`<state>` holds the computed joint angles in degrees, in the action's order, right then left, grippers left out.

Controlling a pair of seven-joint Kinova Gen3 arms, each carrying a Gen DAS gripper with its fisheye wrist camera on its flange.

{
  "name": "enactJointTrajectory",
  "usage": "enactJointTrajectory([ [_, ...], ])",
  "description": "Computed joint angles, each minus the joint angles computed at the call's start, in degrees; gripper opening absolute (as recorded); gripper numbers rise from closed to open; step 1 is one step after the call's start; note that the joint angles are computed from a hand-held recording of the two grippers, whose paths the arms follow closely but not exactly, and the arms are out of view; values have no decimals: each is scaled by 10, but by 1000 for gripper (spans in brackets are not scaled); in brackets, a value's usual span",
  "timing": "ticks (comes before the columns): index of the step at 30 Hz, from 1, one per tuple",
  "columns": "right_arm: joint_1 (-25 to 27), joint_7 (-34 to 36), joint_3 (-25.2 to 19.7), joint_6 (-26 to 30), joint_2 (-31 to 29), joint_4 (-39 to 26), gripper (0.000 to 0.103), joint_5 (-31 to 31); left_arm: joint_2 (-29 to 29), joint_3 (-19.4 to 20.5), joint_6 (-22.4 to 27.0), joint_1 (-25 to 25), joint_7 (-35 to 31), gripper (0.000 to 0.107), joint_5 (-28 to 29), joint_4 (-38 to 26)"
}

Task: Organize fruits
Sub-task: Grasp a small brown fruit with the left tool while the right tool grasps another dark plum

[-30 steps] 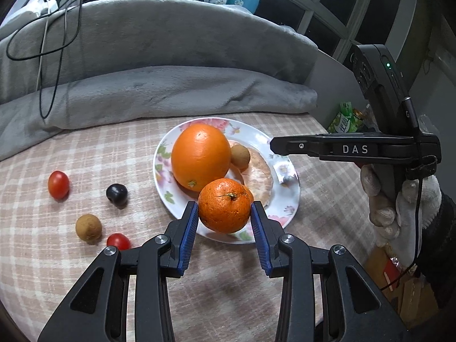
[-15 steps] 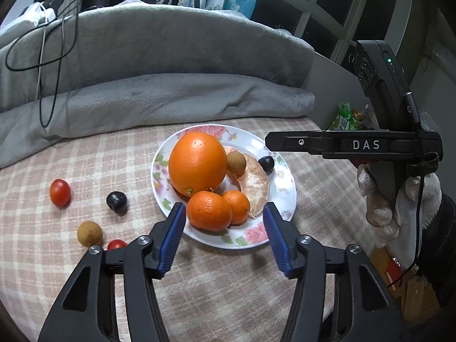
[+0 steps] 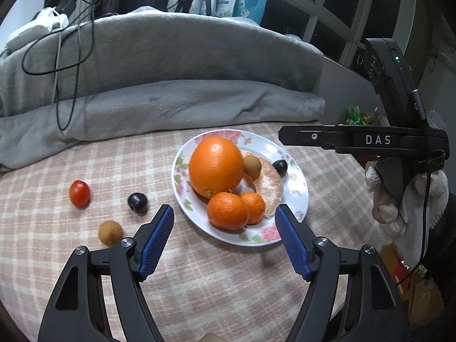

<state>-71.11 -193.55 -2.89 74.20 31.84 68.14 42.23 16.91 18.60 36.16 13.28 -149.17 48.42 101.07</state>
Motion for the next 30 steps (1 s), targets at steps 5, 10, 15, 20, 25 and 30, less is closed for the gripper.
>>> enactJointTrajectory([
  [5,0,13,2,9,8,-19,82,1,-9,-5,-17,0,1,74,-6,4],
  [10,0,31,7,12,17,-37,82,0,-9,-6,-27,-4,5,74,-11,4],
  [15,1,55,12,6,25,-56,83,-1,-4,-9,-27,-15,13,74,-20,0],
  [20,5,64,18,-37,25,-57,82,6,-3,-18,-30,-33,12,74,-30,4],
  [25,21,108,19,-72,39,-84,83,-11,-1,-23,-35,-51,20,73,-36,10],
  [30,40,175,22,-100,64,-130,82,-45,4,-26,-34,-66,18,67,-41,16],
])
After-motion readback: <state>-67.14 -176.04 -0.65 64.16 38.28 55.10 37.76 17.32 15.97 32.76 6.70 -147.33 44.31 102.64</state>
